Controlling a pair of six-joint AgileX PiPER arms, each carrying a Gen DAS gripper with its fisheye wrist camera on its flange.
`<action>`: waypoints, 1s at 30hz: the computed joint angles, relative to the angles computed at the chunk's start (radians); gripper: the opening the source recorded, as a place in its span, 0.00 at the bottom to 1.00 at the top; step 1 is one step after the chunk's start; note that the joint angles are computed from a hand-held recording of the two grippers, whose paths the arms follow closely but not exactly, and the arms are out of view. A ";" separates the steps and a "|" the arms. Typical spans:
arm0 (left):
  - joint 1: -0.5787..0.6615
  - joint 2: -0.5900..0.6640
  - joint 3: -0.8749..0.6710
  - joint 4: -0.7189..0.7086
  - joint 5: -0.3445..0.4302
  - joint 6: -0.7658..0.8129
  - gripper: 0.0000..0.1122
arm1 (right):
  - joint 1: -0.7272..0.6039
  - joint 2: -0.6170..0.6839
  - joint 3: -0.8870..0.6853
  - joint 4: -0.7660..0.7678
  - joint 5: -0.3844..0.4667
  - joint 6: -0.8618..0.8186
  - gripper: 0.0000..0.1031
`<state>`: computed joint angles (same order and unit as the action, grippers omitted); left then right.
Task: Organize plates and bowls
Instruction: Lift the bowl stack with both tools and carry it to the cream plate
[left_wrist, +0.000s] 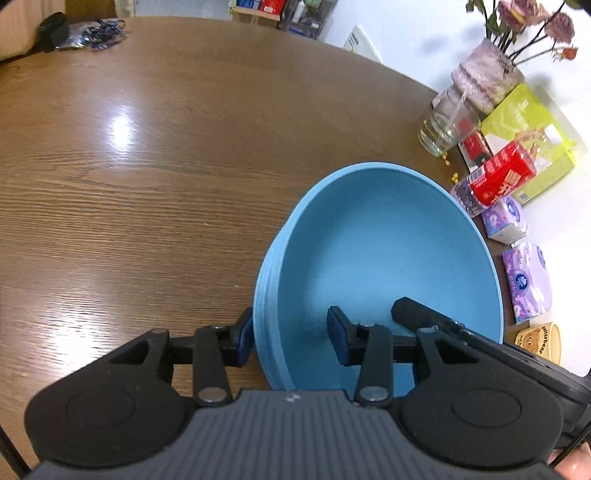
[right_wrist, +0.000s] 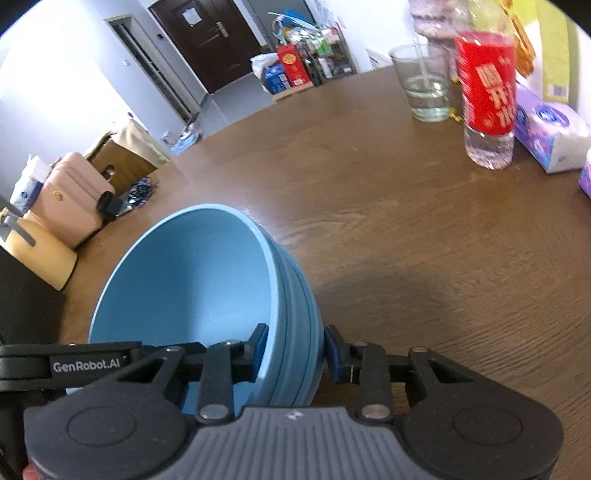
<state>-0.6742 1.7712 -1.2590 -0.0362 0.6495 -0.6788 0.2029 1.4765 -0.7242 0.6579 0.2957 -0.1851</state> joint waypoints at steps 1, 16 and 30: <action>0.006 -0.022 0.019 0.003 -0.003 0.000 0.37 | 0.019 -0.007 -0.006 -0.032 -0.002 0.041 0.30; 0.210 -0.355 0.280 -0.064 0.019 0.161 0.37 | 0.414 0.012 -0.188 -0.829 0.066 0.986 0.30; 0.530 -0.559 0.395 -0.172 0.133 0.423 0.37 | 0.657 0.163 -0.435 -0.956 0.184 1.196 0.30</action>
